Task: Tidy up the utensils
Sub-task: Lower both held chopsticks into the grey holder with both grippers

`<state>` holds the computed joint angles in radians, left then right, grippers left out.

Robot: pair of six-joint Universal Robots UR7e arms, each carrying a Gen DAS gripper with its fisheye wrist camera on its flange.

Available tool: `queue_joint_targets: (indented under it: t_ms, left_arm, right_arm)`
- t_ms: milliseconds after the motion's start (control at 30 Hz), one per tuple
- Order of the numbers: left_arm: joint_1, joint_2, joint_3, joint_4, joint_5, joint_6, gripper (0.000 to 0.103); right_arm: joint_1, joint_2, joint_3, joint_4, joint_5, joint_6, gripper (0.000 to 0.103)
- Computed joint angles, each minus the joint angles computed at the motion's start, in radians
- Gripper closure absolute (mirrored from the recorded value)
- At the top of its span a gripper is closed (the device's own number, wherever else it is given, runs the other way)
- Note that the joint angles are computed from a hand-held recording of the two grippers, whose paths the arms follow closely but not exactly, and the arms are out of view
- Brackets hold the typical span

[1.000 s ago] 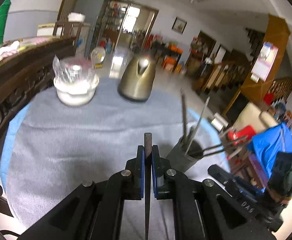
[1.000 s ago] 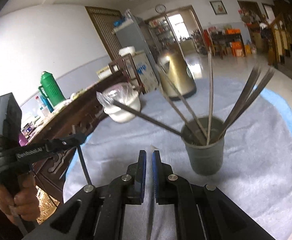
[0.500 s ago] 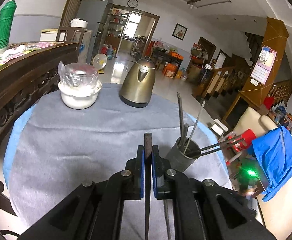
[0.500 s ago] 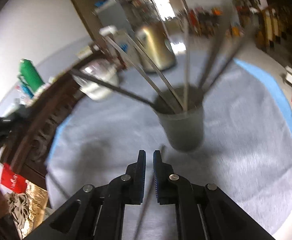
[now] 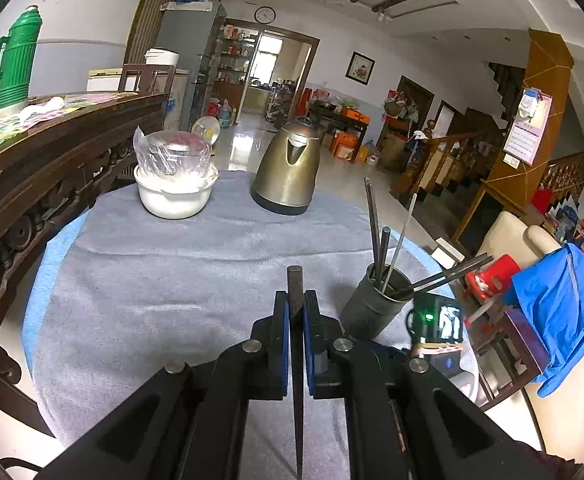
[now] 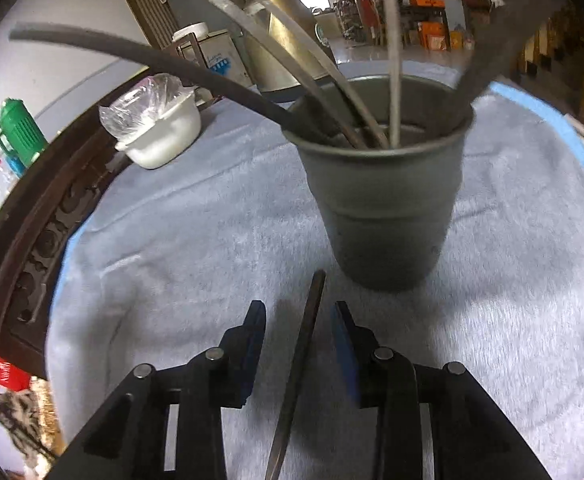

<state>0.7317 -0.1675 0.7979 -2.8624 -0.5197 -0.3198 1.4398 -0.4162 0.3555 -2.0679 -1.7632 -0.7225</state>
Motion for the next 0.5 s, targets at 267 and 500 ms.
queue_joint_targets:
  t_ms: [267,500]
  left_arm:
    - [-0.002,-0.002,0.003,-0.004,-0.012,0.015,0.096]
    - [-0.006,-0.002,0.004,0.001,0.0,0.005,0.096]
  right_arm:
    - [0.013,0.052,-0.051,-0.025,-0.082,-0.001,0.087]
    - [0.004,-0.046,0.095,-0.061,0.029,-0.039,0.097]
